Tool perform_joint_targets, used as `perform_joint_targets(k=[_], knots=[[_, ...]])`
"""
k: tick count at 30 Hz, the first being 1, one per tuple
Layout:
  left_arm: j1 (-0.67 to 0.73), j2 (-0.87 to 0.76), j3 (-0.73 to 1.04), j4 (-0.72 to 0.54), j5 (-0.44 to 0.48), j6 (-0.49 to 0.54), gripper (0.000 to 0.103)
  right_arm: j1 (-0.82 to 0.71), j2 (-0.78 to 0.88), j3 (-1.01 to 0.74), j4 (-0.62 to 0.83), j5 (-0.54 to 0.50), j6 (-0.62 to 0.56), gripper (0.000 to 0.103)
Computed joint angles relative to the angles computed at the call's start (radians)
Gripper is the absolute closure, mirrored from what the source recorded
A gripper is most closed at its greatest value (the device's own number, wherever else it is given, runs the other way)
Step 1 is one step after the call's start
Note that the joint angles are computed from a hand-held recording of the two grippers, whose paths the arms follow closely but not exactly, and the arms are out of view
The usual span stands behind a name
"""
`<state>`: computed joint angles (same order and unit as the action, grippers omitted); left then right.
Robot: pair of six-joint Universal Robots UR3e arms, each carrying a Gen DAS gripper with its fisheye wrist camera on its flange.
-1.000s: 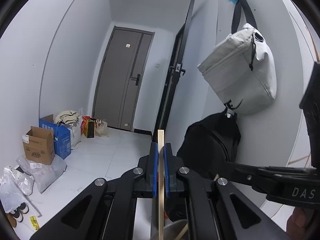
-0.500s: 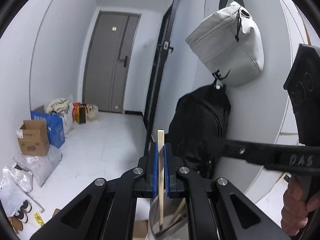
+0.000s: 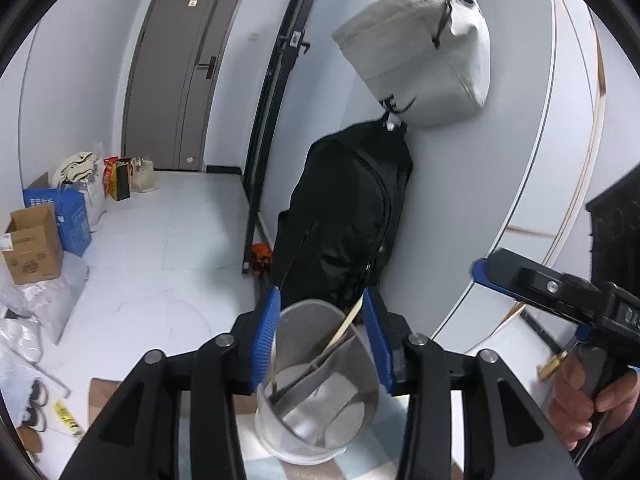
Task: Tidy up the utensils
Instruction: 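Open both tools to drop the chopsticks into the white holder, then lower the right tool to the chopstick pile and close on a chopstick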
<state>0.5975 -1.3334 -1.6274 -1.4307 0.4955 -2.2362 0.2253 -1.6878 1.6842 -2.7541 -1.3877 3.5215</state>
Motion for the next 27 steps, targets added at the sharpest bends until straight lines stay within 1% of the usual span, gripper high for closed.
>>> perform_joint_targets(k=[1,2,4,6,7,9,11,12,13,14,16,19,21,24,27], knots=[[0.007,0.021,-0.009,0.001,0.012,-0.005,0.061,0.004,-0.023,0.026,-0.001,-0.011,0.007,0.049],[0.025,0.043,-0.018,-0.023,0.013,0.012,0.059,0.007,-0.045,0.054,-0.007,-0.024,0.017,0.048],[0.08,0.1,-0.026,-0.123,0.0,0.062,0.05,0.018,-0.089,0.109,-0.011,-0.046,0.034,0.042],[0.123,0.133,-0.033,-0.173,-0.007,0.084,0.041,0.054,-0.104,0.128,-0.003,-0.099,0.038,0.039],[0.16,0.169,-0.039,-0.24,-0.019,0.129,0.041,0.065,-0.109,0.14,-0.005,-0.115,0.037,0.038],[0.202,0.215,-0.065,-0.273,-0.023,0.157,0.04,0.094,-0.121,0.157,0.004,-0.151,0.04,0.038],[0.255,0.273,-0.078,-0.359,-0.021,0.209,0.038,0.131,-0.124,0.166,0.005,-0.191,0.041,0.037],[0.27,0.287,-0.085,-0.374,-0.019,0.212,0.034,0.151,-0.123,0.169,0.003,-0.209,0.044,0.035],[0.3,0.311,-0.085,-0.437,-0.019,0.245,0.029,0.173,-0.122,0.172,0.003,-0.23,0.05,0.031],[0.328,0.338,-0.095,-0.471,-0.021,0.258,0.027,0.195,-0.122,0.176,0.003,-0.251,0.057,0.03],[0.373,0.404,-0.142,-0.458,-0.016,0.243,0.025,0.232,-0.116,0.18,-0.002,-0.288,0.065,0.026],[0.446,0.477,-0.163,-0.54,-0.002,0.31,0.022,0.28,-0.104,0.187,-0.003,-0.327,0.075,0.024],[0.491,0.516,-0.178,-0.594,0.01,0.356,0.02,0.298,-0.094,0.19,0.003,-0.324,0.082,0.024],[0.522,0.541,-0.204,-0.615,0.044,0.381,0.012,0.342,-0.053,0.171,0.019,-0.345,0.085,0.023],[0.52,0.524,-0.24,-0.568,0.097,0.354,0.011,0.374,-0.005,0.15,0.026,-0.357,0.083,0.022]])
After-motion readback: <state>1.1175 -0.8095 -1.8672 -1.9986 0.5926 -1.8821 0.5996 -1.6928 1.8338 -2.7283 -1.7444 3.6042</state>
